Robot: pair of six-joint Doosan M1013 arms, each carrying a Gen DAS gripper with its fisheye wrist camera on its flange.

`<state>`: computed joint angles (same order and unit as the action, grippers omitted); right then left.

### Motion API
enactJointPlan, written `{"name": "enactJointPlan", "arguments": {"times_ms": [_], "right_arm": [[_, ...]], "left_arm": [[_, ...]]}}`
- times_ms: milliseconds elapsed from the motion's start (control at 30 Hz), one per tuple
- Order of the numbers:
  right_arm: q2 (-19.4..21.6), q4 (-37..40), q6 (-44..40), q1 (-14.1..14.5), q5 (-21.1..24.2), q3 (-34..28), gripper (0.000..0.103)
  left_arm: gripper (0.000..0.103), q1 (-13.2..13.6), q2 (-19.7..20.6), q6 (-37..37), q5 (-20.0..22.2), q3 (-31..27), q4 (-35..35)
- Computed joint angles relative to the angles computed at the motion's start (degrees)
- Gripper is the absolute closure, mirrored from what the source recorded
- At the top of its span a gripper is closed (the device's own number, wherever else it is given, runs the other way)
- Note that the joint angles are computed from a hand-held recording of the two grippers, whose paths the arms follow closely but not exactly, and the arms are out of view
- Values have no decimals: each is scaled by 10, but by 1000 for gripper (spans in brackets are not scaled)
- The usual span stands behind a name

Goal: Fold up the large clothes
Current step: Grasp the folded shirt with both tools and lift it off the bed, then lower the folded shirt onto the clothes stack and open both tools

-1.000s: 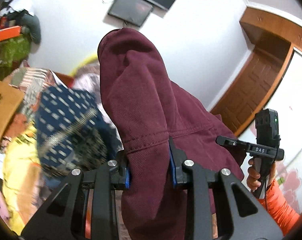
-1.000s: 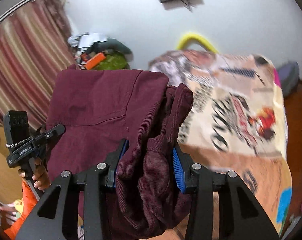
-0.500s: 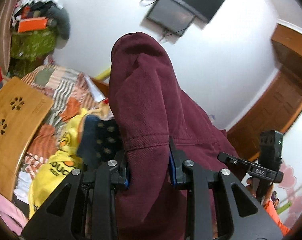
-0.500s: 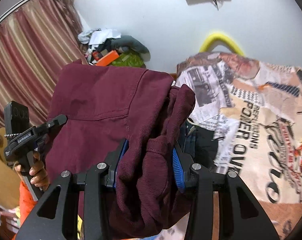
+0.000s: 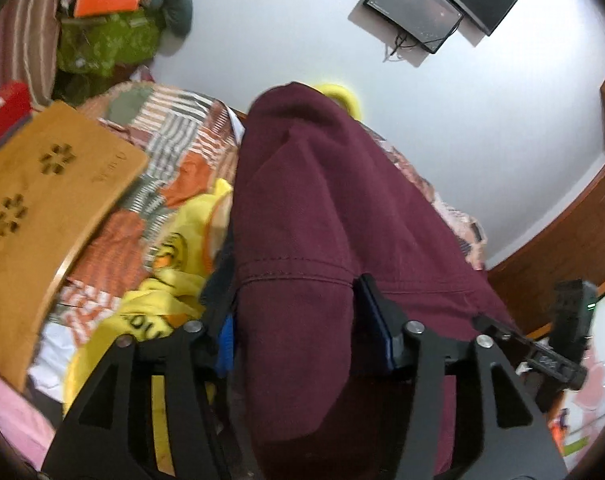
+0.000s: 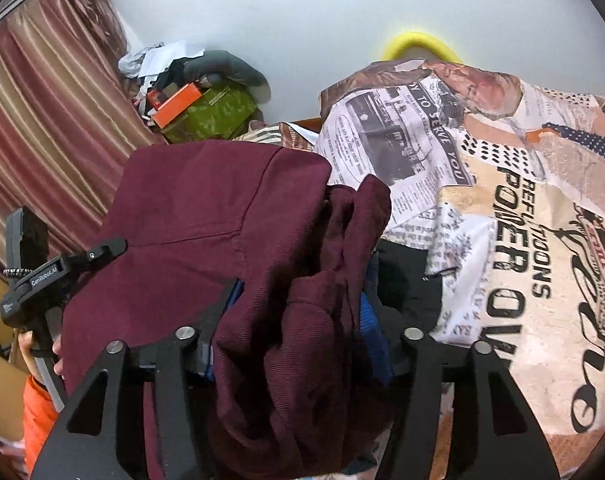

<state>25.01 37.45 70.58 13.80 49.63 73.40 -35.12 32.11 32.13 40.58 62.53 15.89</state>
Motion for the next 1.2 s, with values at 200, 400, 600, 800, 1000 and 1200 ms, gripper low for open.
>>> {"name": "enactJointPlan", "arguments": {"times_ms": [200,400,600,800,1000,1200], "right_arm": [[-35,-35,2,2,-23,28,46],[-104,-48,-39,9,-84,81,46],[-189,-4,-128,19,-185,150,47],[-278,179,-325,25,-270,225,47],[-342,376,-522,30,-296,284,47],[-363,453,-619,49,-339,317,47]], "left_arm": [[47,-37,-16,-87,95,-5,144],[47,-82,-48,-124,142,14,254],[47,-147,-84,-168,166,33,383],[47,-219,-123,-268,156,68,527],[47,-286,-132,-344,231,97,670],[45,-328,-126,-370,305,112,719]]}}
